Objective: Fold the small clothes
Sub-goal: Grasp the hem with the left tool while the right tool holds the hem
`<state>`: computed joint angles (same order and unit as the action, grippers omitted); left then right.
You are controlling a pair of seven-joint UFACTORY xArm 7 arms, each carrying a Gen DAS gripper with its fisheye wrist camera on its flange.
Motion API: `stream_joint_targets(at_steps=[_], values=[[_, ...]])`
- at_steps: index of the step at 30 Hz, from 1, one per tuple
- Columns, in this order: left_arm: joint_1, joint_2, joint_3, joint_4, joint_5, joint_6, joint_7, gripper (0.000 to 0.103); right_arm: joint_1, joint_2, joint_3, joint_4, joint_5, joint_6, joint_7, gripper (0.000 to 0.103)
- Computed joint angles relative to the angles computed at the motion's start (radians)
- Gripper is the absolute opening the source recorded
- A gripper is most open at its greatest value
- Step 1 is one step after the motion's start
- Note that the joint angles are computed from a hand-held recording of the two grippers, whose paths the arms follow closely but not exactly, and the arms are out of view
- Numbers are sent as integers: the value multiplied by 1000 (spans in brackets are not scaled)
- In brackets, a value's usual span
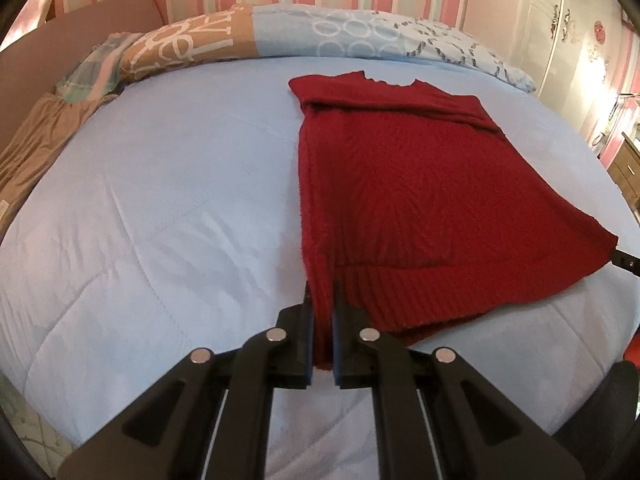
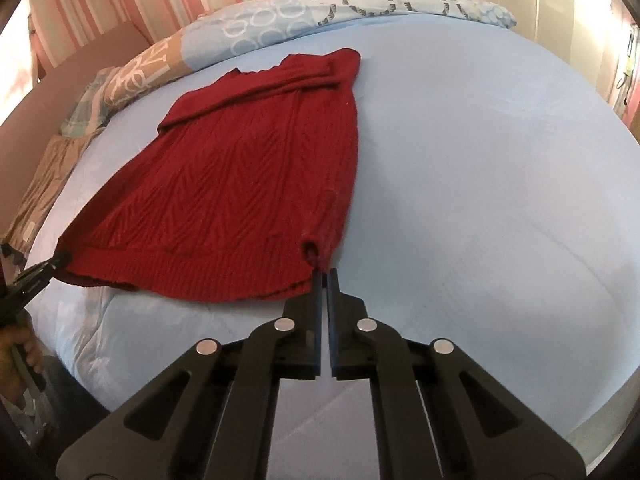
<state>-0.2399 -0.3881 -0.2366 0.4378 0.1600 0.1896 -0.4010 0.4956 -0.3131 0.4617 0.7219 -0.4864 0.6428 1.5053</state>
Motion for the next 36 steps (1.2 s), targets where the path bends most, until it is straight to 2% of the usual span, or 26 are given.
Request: stream_joint_targets(at_steps=[2,5,8,11,16,20,22,24,25,28,29,30,31,32,36], values=[[8,2,-9,-6,15,8,2,6,8,-1,-12,-15,23,-1,-18,4],[-4,20,7,-14,-2,1,2,6,-5,-8,-13,-46,17,-50,14,7],[1,20,-4,-10,3,-2,-15,6,-20,1,2,-44,-11,-75,35,1],[2,17,-4,-12,9,-4,-17,6,-22,22,10,-21,-36,-62,34,1],[-31,1,36,-29,-30,-7,13,6,-23,5,21,-23,-78,-72,70,1],[-33,-6,30,-32,-43,-7,19,6,-6,10,1,-25,-36,-61,40,1],[-37,-1,37,-32,-53,-9,23,6,-12,10,7,-20,-51,-46,45,8],[-37,-1,37,-32,-59,-8,25,6,-22,9,12,-17,-68,-52,65,59],[-36,0,35,-32,-59,-7,25,6,-31,8,18,-12,-86,-48,80,60],[-33,0,31,-31,-60,-5,23,6,-30,20,5,-6,-84,-56,70,53],[-31,1,27,-30,-59,-5,20,6,-31,36,-2,4,-79,-50,59,40],[-29,5,24,-28,-57,-4,17,6,-26,53,-16,11,-60,-51,38,23],[-26,8,21,-26,-55,-3,14,6,-21,60,-30,9,-41,-60,22,14],[-28,10,22,-25,-56,-2,13,6,-19,73,-43,8,-26,-77,12,10],[-34,-1,26,-29,-59,-1,13,6,-17,62,-38,3,-43,-80,29,8]])
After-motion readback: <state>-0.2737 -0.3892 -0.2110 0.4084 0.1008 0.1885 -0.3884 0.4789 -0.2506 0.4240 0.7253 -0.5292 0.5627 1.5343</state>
